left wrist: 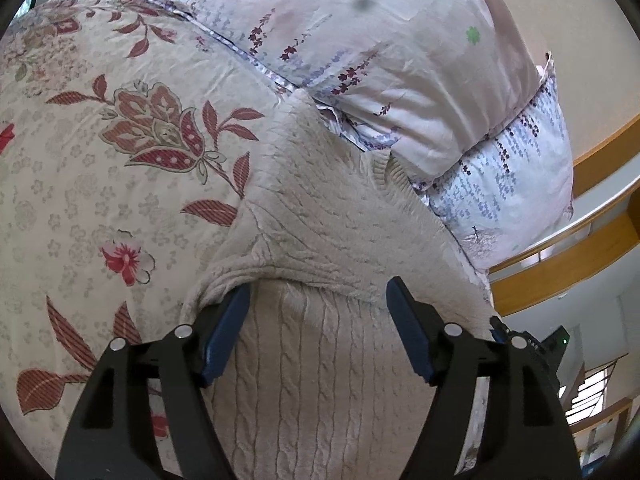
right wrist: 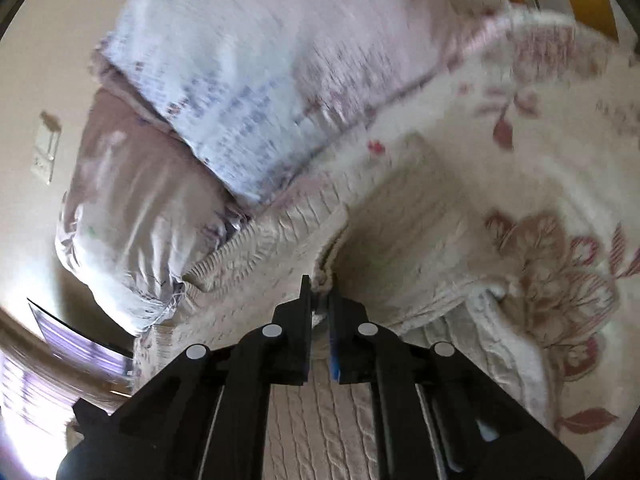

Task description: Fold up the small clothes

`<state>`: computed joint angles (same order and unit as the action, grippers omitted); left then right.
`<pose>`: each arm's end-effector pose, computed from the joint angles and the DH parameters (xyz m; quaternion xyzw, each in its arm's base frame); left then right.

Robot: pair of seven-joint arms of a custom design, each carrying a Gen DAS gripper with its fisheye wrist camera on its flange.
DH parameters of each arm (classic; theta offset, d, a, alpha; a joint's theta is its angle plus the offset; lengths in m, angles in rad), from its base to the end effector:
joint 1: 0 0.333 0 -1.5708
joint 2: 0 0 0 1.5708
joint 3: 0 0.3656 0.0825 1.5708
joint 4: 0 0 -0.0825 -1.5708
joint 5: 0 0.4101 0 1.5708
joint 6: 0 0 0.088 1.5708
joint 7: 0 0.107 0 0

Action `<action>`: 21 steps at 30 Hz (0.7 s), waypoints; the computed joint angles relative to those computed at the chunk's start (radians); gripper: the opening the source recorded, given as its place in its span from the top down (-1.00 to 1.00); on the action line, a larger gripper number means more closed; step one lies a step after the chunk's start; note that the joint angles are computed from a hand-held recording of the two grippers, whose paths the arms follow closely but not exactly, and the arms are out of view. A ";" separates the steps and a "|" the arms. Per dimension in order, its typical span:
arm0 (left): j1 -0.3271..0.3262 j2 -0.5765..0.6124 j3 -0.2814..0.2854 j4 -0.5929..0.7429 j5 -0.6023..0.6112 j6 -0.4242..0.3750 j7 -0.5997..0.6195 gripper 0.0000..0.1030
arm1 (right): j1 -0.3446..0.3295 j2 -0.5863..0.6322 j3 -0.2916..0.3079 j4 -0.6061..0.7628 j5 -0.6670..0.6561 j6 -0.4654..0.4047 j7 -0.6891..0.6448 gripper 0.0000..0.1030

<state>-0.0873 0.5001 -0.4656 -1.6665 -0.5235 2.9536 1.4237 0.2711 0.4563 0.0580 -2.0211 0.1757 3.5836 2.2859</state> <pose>0.6964 -0.3129 0.4566 0.7008 -0.5629 0.4348 0.0542 0.6583 0.1960 0.3822 -0.3929 0.7565 -0.1176 0.5094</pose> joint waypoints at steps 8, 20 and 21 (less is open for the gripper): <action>0.000 -0.003 -0.001 -0.006 0.009 0.004 -0.004 -0.37 | -0.083 0.035 0.073 0.022 -0.044 -0.086 0.060 0.86; -0.001 -0.004 0.000 -0.005 0.014 0.002 -0.003 -0.37 | -0.032 0.029 0.019 0.015 -0.040 -0.085 0.067 0.86; 0.000 -0.003 0.000 -0.005 0.013 0.002 -0.002 -0.37 | -0.029 0.029 0.017 0.015 -0.038 -0.085 0.065 0.86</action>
<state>-0.0875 0.4967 -0.4659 -1.6716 -0.5102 2.9554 1.4215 0.2424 0.4855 0.0751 -2.0063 0.1378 3.4982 2.3508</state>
